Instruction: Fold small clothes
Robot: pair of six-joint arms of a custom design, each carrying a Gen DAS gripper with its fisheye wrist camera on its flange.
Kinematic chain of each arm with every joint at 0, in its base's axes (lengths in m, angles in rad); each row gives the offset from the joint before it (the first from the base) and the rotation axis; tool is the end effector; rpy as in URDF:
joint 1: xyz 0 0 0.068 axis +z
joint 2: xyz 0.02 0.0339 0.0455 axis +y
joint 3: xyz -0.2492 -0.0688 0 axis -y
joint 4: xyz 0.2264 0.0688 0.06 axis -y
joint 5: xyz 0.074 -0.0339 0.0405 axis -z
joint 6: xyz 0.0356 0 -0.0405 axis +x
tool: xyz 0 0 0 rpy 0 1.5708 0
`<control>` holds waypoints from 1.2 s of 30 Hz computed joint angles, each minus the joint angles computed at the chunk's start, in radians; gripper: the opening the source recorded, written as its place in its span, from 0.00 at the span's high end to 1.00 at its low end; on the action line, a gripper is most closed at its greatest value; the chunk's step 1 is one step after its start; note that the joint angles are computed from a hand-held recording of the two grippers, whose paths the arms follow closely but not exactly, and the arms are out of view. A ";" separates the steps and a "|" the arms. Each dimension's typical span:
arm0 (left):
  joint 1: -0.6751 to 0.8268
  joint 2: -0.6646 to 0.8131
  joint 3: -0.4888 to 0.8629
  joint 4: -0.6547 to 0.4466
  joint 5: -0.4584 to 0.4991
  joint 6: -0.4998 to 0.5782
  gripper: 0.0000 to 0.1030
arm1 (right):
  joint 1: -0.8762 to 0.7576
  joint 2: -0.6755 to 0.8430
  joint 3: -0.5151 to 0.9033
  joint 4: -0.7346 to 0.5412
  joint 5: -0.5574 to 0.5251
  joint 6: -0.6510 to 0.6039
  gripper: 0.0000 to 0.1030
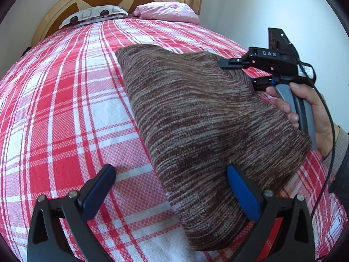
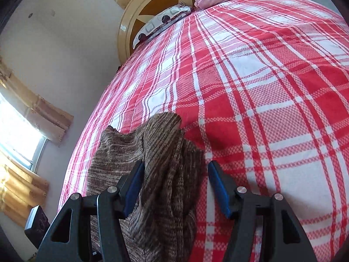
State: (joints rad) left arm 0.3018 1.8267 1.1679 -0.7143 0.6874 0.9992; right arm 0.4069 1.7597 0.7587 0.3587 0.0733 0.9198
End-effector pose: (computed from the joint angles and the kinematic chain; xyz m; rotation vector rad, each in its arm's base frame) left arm 0.3111 0.0732 0.1639 0.9436 2.3340 -0.5655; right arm 0.3015 0.1271 0.1344 0.6214 2.2041 0.6398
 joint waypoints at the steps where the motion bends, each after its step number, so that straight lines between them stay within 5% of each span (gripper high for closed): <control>1: 0.005 0.003 0.006 -0.015 0.014 0.010 0.04 | -0.011 0.007 0.001 0.012 -0.017 -0.002 0.41; 3: 0.010 0.013 0.023 -0.057 0.039 0.034 0.12 | -0.026 0.019 0.007 0.031 -0.036 -0.009 0.41; 12: -0.002 0.053 0.076 -0.142 0.055 0.059 0.16 | -0.024 0.082 0.103 -0.023 -0.049 -0.070 0.43; 17: 0.018 0.071 0.099 -0.193 0.079 0.100 0.41 | -0.037 0.095 0.080 0.048 -0.145 -0.034 0.65; 21: 0.030 0.086 0.130 -0.222 0.094 0.086 0.67 | -0.002 0.090 0.124 -0.027 -0.074 -0.042 0.70; 36: 0.268 0.110 0.342 -0.559 0.225 0.356 0.99 | 0.195 -0.032 0.167 -0.079 0.129 0.040 0.73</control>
